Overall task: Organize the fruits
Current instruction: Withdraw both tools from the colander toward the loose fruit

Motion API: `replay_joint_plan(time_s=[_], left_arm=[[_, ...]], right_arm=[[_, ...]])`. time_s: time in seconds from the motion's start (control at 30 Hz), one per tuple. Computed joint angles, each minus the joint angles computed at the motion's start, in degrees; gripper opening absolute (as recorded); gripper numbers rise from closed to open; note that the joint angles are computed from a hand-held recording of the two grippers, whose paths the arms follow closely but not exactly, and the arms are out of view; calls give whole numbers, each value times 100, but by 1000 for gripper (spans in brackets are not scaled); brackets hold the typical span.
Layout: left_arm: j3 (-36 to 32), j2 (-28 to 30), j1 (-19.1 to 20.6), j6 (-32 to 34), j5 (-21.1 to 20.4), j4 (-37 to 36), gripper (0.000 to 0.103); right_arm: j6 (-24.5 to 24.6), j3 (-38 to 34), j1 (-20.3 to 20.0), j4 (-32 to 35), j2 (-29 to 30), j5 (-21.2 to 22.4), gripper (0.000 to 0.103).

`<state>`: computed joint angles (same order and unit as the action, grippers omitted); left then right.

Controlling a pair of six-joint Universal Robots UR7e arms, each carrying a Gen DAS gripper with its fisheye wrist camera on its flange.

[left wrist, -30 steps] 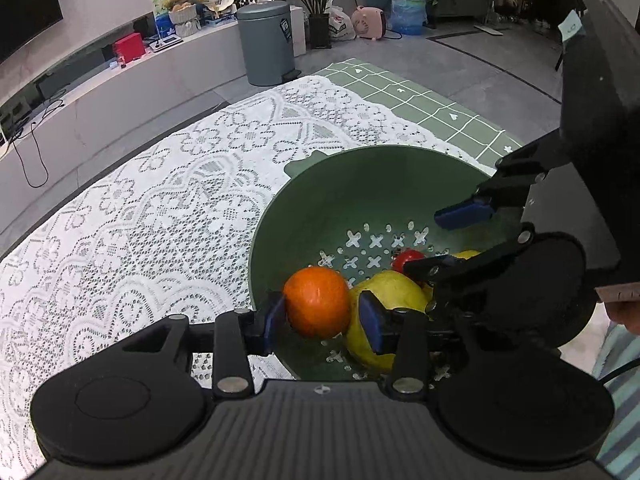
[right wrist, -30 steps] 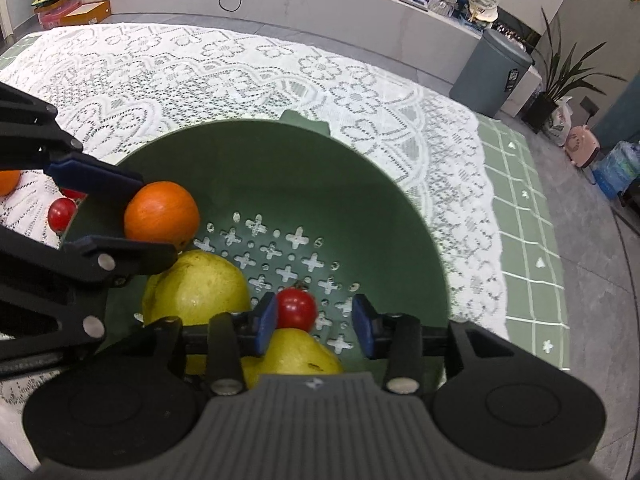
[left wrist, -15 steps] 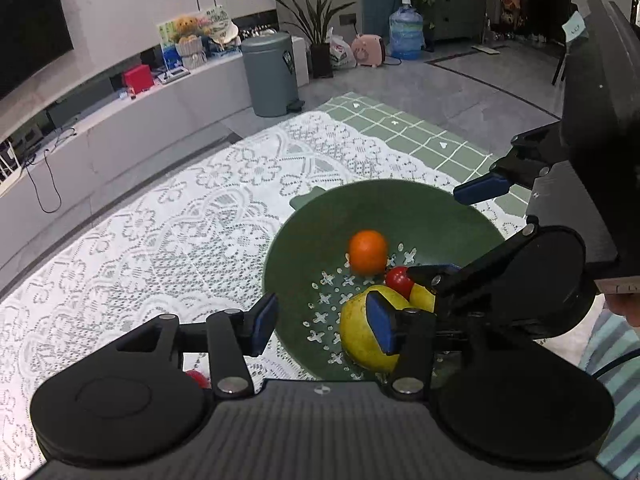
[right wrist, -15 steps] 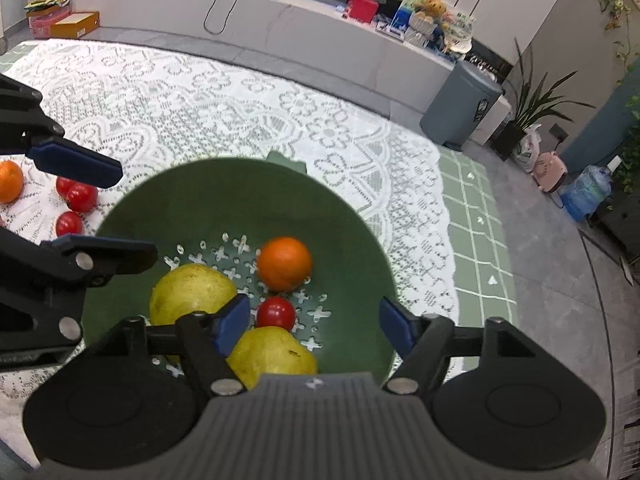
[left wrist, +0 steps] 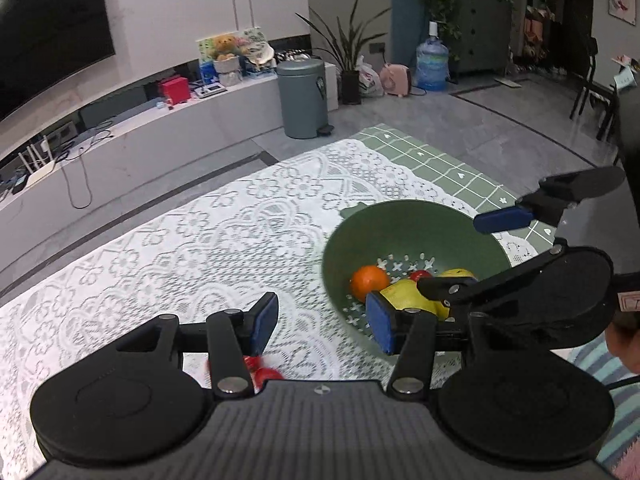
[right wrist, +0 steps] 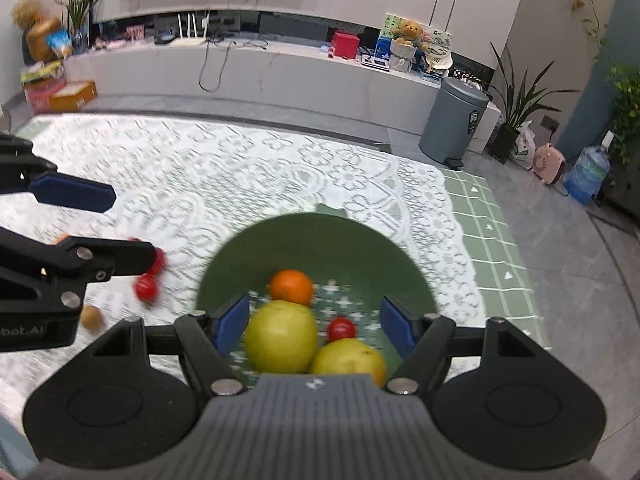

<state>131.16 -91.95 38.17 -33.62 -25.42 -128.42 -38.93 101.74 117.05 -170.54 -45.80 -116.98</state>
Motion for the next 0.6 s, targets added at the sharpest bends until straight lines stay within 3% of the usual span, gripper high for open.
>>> replay_joint_plan(time_s=[0.23,0.47,0.6], left_arm=[[177,-742,-326,-1212,123,1473,60],[184,-1637,-666,-3099,139,3570,63],[266,-2172,-878,-4083,134,4504,64]], right_arm=[[286,267,189,-28,3,135,78],[471,574,245,-208,29,329,91],[648,770,280,-448,26,568,92]])
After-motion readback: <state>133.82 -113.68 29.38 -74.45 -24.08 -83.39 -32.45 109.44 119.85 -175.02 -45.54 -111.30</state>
